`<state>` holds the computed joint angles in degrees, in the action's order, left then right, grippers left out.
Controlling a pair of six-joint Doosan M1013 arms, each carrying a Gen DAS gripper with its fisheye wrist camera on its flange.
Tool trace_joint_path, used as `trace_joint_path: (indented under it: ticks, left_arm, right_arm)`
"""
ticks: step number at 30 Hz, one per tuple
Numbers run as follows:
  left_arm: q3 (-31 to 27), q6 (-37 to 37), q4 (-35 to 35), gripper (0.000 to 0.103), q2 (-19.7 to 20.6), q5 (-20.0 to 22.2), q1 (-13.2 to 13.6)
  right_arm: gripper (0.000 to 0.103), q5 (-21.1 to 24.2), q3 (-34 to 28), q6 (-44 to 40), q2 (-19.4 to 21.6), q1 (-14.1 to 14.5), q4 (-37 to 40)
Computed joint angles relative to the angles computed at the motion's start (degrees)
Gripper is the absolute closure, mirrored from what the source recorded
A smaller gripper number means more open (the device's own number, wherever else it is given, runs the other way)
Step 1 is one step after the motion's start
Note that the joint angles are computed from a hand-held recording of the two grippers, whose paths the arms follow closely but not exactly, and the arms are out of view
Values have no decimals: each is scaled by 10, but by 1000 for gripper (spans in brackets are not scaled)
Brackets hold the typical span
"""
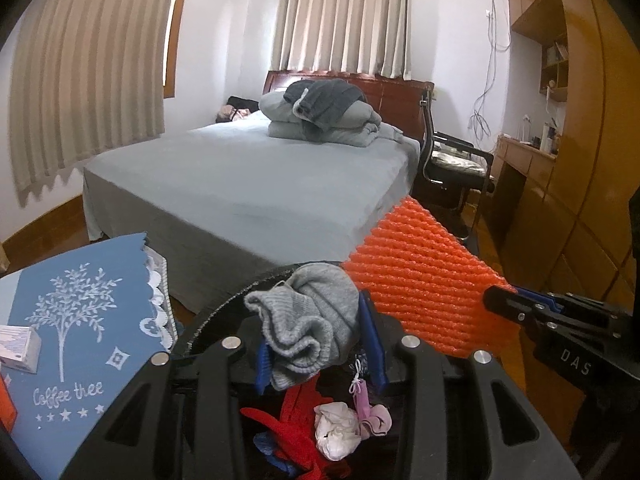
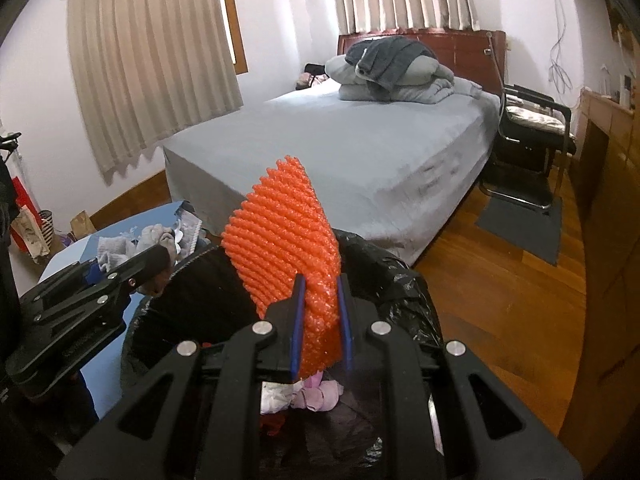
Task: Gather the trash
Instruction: 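Open both tools over the bin to drop the sock and orange mesh sheet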
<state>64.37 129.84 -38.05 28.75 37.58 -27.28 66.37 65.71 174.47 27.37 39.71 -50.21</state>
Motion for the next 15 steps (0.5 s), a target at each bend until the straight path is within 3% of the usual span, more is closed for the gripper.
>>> trace_joint_path:
  ticks: [4, 5, 8, 11, 13, 15]
  left_arm:
    - [-12, 1, -6, 58, 9, 21, 3]
    - [-12, 2, -7, 53, 10, 22, 3]
    - [-13, 0, -9, 45, 10, 24, 5]
    - [-10, -9, -3, 38, 7, 14, 9]
    - [-9, -20, 3, 33, 5, 7, 13]
    - [-5, -34, 14, 25, 1, -5, 18]
  right_arm:
    - [85, 4, 1, -1, 1, -3, 8]
    - [85, 5, 1, -3, 2, -3, 10]
    - [73, 11, -1, -5, 4, -4, 15]
    - [53, 18, -6, -6, 8, -3, 14]
    - [28, 27, -10, -4, 11, 0, 6]
    - [14, 34, -14, 0, 13, 3, -7]
